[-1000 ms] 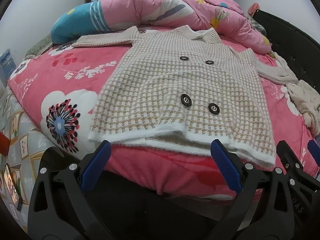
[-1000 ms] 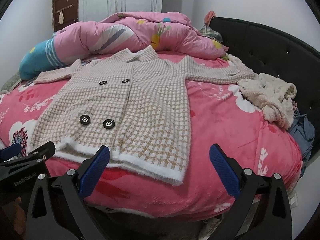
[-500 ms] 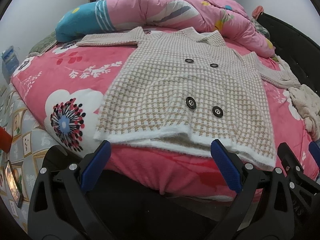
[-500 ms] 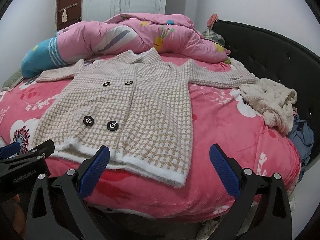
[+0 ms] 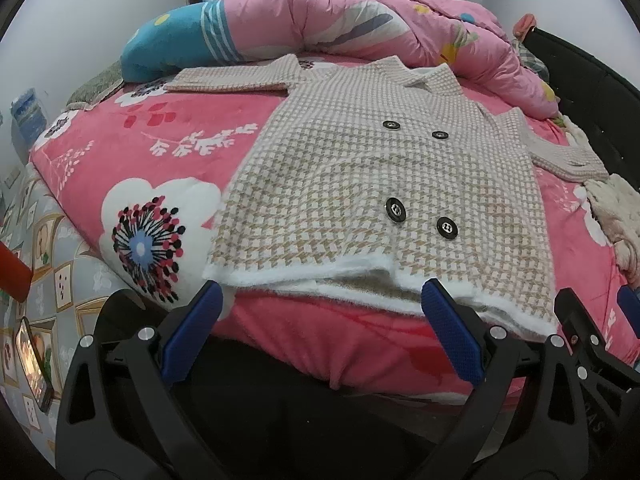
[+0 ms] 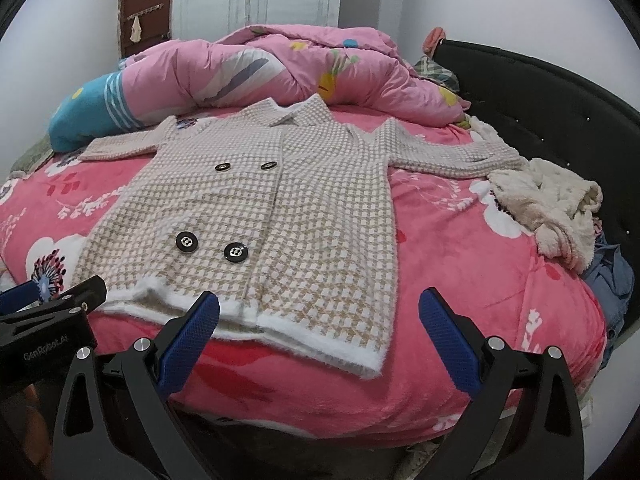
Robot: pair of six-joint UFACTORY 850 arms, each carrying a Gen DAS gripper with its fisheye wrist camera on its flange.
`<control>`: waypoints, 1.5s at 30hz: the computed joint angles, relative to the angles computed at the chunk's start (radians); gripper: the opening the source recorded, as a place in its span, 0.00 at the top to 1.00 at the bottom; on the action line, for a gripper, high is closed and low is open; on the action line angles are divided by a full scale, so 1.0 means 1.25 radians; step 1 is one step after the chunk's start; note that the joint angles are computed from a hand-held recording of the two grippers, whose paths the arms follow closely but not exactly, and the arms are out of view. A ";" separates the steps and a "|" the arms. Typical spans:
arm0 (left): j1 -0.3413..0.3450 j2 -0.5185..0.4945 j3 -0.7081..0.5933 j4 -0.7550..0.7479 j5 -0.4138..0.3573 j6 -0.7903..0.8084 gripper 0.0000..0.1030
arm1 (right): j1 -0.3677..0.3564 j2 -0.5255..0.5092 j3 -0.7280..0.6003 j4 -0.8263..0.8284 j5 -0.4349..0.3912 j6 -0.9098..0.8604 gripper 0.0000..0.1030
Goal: Fold large clothes
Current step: 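Move both grippers toward the hem of the houndstooth coat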
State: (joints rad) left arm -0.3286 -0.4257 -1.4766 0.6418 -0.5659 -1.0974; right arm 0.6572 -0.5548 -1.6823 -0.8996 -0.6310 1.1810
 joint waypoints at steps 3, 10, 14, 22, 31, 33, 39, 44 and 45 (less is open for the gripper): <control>0.002 0.000 -0.001 -0.001 -0.002 0.001 0.06 | 0.002 -0.003 -0.004 -0.009 -0.004 0.001 0.06; 0.002 0.000 -0.003 0.017 -0.010 -0.014 0.06 | 0.001 -0.007 -0.013 -0.020 -0.007 0.004 0.06; 0.002 -0.001 -0.004 0.022 -0.014 -0.018 0.06 | 0.000 -0.010 -0.018 -0.019 -0.006 -0.002 0.06; 0.003 -0.008 -0.014 0.021 -0.023 -0.011 0.06 | 0.000 -0.016 -0.027 -0.015 -0.005 -0.010 0.06; 0.008 -0.020 -0.026 0.021 -0.032 -0.005 0.06 | -0.001 -0.033 -0.050 -0.017 -0.009 -0.025 0.06; 0.010 -0.026 -0.033 0.015 -0.036 0.002 0.06 | -0.002 -0.039 -0.057 -0.014 -0.011 -0.029 0.06; 0.021 -0.056 -0.061 -0.016 -0.047 0.039 0.06 | -0.010 -0.064 -0.088 0.015 -0.019 -0.062 0.06; 0.029 -0.098 -0.103 -0.036 -0.068 0.078 0.06 | -0.021 -0.099 -0.131 0.053 -0.029 -0.105 0.06; 0.030 -0.107 -0.114 -0.039 -0.073 0.086 0.06 | -0.026 -0.111 -0.147 0.068 -0.035 -0.121 0.06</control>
